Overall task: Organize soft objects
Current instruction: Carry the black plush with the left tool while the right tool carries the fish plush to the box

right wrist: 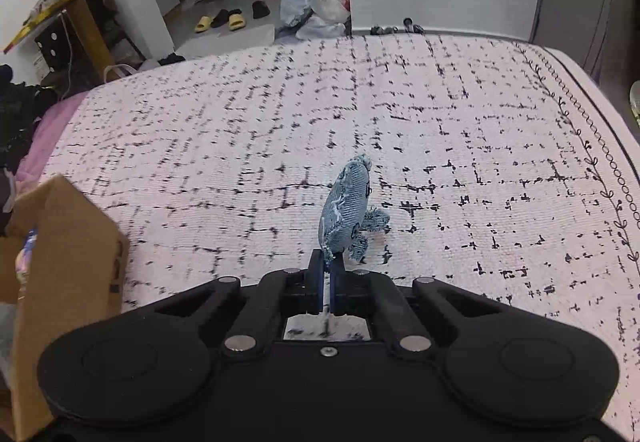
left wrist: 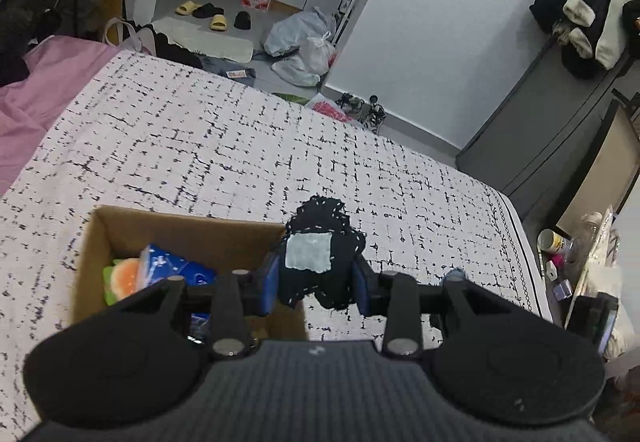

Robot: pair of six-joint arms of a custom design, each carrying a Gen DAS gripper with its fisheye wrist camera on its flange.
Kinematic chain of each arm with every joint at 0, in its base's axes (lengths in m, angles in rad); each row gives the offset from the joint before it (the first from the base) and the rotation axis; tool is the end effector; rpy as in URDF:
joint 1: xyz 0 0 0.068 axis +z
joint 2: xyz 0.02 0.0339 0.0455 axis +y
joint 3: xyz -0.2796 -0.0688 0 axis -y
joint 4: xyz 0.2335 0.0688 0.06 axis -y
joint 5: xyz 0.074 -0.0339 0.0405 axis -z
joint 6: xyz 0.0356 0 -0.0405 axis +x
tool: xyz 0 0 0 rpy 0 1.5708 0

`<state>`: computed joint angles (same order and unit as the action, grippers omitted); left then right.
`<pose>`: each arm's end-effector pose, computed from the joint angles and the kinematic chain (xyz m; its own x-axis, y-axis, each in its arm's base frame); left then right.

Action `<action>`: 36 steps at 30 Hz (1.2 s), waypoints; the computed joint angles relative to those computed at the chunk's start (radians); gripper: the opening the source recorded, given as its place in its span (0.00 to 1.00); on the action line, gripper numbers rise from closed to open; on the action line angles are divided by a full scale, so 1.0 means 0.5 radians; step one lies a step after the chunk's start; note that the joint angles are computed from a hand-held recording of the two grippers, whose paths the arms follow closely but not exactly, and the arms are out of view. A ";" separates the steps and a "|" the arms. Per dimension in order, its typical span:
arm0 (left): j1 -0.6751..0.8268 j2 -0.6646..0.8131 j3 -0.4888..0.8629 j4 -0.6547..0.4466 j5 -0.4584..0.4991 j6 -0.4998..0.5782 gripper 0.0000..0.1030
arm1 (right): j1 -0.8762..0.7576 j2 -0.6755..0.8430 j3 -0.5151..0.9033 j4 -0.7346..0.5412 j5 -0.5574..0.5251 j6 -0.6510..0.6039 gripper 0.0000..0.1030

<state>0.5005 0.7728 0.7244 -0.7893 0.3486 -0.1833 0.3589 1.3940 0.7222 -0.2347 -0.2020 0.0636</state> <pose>0.1180 0.0507 0.2775 -0.5954 -0.5209 -0.6117 -0.3651 0.8536 -0.3716 0.2391 0.0973 0.2047 -0.7649 -0.2205 -0.6052 -0.4121 0.8896 0.1968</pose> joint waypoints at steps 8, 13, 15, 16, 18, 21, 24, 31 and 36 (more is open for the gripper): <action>0.598 -0.082 0.102 -0.339 0.344 0.491 0.35 | 0.106 -0.340 0.005 -0.190 -0.049 0.084 0.02; 1.055 -0.061 0.172 -0.626 0.597 0.924 0.35 | 0.204 -0.497 0.047 -0.300 -0.053 0.139 0.02; 1.233 -0.029 0.201 -0.760 0.687 1.137 0.35 | 0.248 -0.550 0.064 -0.337 -0.047 0.158 0.02; 1.324 -0.009 0.214 -0.835 0.731 1.258 0.35 | 0.275 -0.577 0.074 -0.355 -0.041 0.166 0.02; 1.475 0.028 0.228 -0.964 0.791 1.479 0.35 | 0.315 -0.619 0.083 -0.371 -0.038 0.182 0.02; 1.617 0.056 0.220 -1.096 0.831 1.715 0.35 | 0.380 -0.682 0.088 -0.393 -0.022 0.212 0.02; 1.690 0.064 0.193 -1.181 0.835 1.853 0.35 | 0.436 -0.720 0.097 -0.420 -0.009 0.234 0.02; 1.699 0.047 0.126 -1.310 0.828 2.023 0.36 | 0.562 -0.782 0.124 -0.483 0.029 0.279 0.02; 1.566 0.059 0.033 -1.301 0.772 1.970 0.38 | 0.656 -0.791 0.142 -0.487 0.070 0.297 0.02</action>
<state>1.2833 0.8021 0.7410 -1.4398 0.7346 0.8017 0.6867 0.9987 0.7931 -0.4784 -0.1673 0.2120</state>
